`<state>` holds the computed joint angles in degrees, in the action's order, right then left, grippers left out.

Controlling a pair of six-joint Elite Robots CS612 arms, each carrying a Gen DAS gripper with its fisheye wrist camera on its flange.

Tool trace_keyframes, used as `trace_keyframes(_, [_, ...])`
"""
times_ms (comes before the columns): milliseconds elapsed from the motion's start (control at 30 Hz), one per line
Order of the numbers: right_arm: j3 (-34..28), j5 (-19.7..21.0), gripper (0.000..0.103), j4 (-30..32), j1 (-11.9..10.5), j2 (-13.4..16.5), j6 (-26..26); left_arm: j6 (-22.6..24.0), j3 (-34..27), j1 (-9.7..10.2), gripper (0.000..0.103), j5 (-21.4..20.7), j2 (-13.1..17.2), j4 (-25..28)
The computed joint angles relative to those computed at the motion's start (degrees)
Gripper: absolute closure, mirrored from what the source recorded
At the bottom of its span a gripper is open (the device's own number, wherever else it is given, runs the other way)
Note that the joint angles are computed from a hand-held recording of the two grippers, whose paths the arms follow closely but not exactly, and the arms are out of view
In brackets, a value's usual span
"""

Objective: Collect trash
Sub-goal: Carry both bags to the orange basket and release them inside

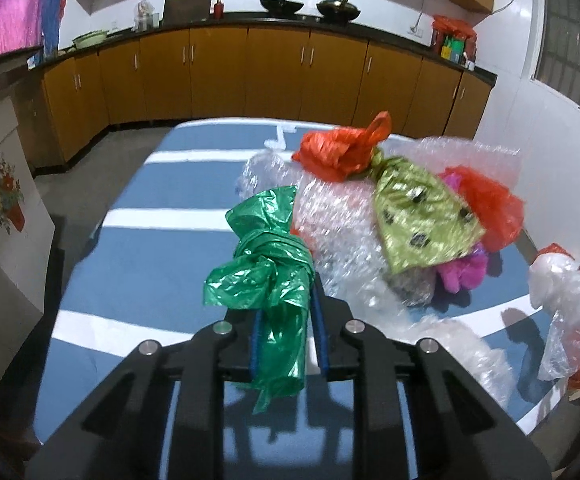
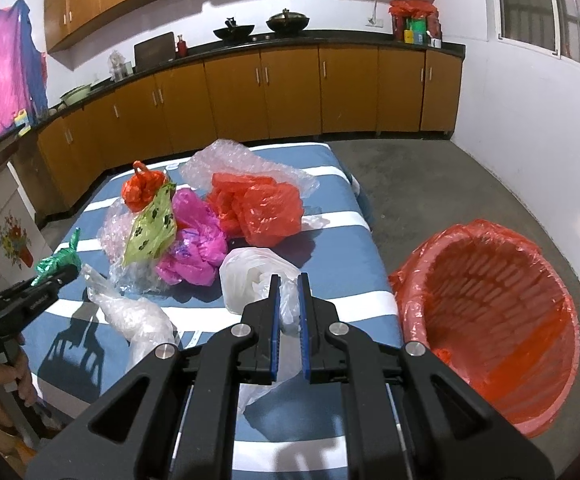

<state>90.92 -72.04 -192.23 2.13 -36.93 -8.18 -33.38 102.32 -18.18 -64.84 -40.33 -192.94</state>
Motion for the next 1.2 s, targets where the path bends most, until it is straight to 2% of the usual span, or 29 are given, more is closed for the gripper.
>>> trace_keyframes(267, [0.5,-1.0,0.094,-2.0,-0.8,-0.2,0.9,4.0,-0.4,-1.66,0.082,-0.7,-1.1,-3.5])
trace_keyframes(500, [0.9,-2.5,0.095,-3.1,-1.9,-0.4,2.5,8.3,-2.6,-3.63,0.082,-4.1,-0.9,-4.8])
trace_keyframes(1200, [1.5,-10.6,0.095,-6.1,-7.5,-0.6,9.4,19.9,-15.6,-8.79,0.082,-18.3,5.1,-0.7])
